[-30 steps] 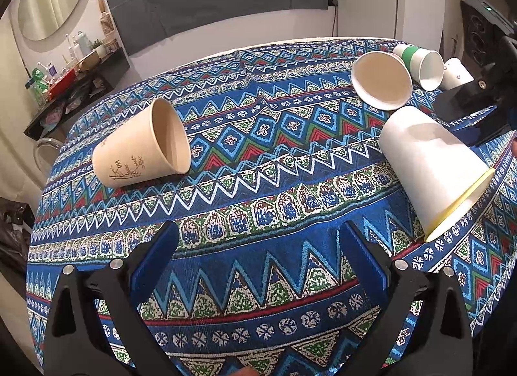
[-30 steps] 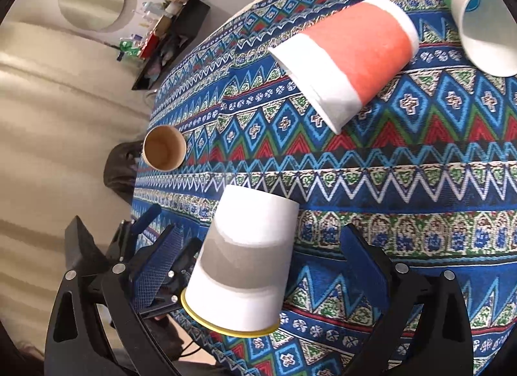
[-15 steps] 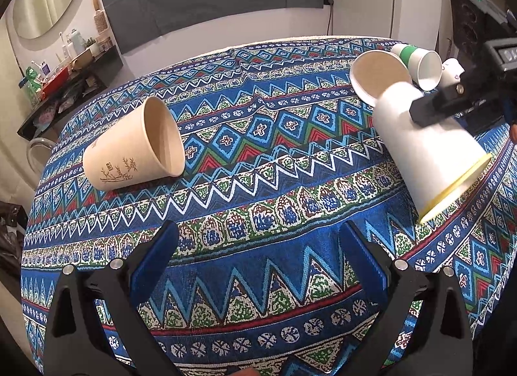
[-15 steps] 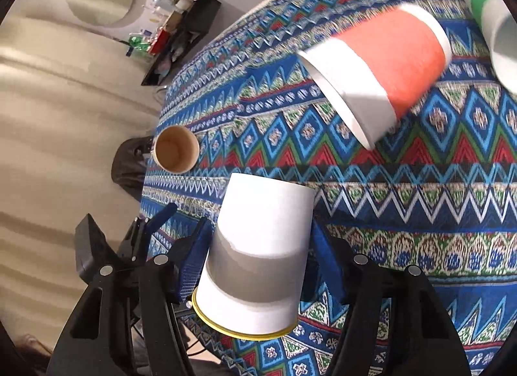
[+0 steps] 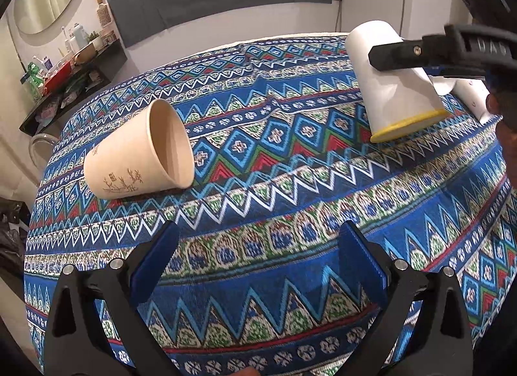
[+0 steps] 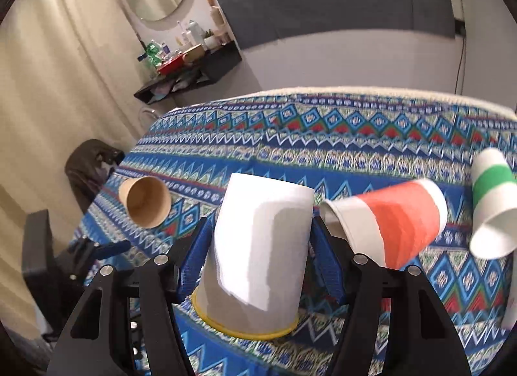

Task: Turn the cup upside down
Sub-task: 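Grasp the white cup with the right gripper while the left gripper releases it, then rotate the white cup rim-down with the right gripper and set it on the table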

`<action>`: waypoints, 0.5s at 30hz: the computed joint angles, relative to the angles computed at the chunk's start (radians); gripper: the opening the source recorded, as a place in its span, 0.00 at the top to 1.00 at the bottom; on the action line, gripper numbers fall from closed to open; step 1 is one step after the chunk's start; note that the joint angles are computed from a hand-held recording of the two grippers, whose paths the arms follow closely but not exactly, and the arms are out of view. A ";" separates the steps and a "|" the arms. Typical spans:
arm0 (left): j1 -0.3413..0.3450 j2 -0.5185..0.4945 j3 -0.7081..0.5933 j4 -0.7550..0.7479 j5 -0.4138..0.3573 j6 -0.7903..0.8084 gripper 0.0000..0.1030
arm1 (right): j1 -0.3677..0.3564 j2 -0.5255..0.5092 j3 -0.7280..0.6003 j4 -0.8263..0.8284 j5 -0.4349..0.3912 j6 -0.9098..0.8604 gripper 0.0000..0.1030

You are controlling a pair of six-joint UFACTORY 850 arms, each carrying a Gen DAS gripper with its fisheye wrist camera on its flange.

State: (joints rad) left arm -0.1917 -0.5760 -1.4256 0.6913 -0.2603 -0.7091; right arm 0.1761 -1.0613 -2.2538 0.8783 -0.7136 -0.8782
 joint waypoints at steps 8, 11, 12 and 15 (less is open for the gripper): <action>0.008 -0.049 -0.082 -0.070 -0.033 0.040 0.06 | 0.032 0.097 0.198 0.218 0.272 -0.412 0.43; 0.006 -0.055 -0.088 -0.061 -0.038 0.031 0.06 | 0.040 0.126 0.262 0.321 0.336 -0.587 0.43; 0.003 -0.055 -0.087 -0.037 -0.041 0.009 0.06 | 0.040 0.133 0.276 0.355 0.343 -0.633 0.43; -0.001 -0.058 -0.089 0.006 -0.048 -0.027 0.06 | 0.040 0.156 0.317 0.424 0.358 -0.736 0.43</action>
State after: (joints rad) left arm -0.1925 -0.6339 -1.5142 0.6975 -0.3086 -0.7364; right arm 0.2157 -0.9058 -1.9370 1.3024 -0.3559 -1.6145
